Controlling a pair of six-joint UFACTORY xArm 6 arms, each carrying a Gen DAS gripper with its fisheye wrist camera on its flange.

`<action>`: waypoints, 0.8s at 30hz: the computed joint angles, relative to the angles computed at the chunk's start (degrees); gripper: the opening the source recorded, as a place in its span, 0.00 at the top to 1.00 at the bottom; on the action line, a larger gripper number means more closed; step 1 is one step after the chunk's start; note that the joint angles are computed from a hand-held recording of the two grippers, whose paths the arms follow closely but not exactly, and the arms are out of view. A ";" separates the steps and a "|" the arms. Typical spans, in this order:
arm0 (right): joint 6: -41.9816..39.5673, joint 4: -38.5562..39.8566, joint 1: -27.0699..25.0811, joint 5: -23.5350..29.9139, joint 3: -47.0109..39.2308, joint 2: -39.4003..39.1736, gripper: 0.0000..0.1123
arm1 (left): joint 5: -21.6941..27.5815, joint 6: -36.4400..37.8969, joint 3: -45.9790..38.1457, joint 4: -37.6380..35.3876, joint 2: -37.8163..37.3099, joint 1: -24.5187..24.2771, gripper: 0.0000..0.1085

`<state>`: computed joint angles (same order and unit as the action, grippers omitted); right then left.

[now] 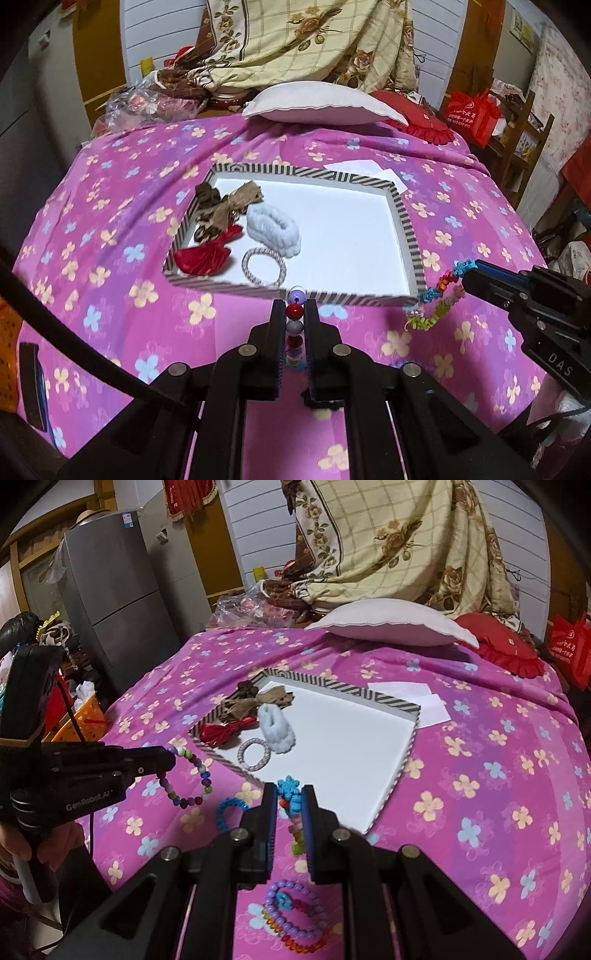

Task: Organize jewelry
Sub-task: 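Carry both bracelets into the tray and open both tools to release them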

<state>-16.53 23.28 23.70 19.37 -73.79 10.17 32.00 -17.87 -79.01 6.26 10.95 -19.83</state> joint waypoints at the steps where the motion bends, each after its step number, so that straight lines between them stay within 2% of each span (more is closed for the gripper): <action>1: 0.15 -0.27 -0.21 0.17 -0.53 0.36 0.89 | 0.37 -0.12 -1.30 0.37 0.92 -0.12 0.79; 16: 3.19 -3.26 -4.03 3.98 -12.77 9.66 0.88 | 6.82 -1.22 -20.89 2.87 15.10 -1.42 0.79; 24: 4.72 -4.31 -5.28 6.95 -20.29 16.23 0.89 | 10.63 -0.31 -31.03 0.32 23.21 -1.68 0.79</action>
<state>-11.81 18.97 18.42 26.31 -94.08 26.40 42.63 -18.19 -110.04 6.58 34.15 -21.50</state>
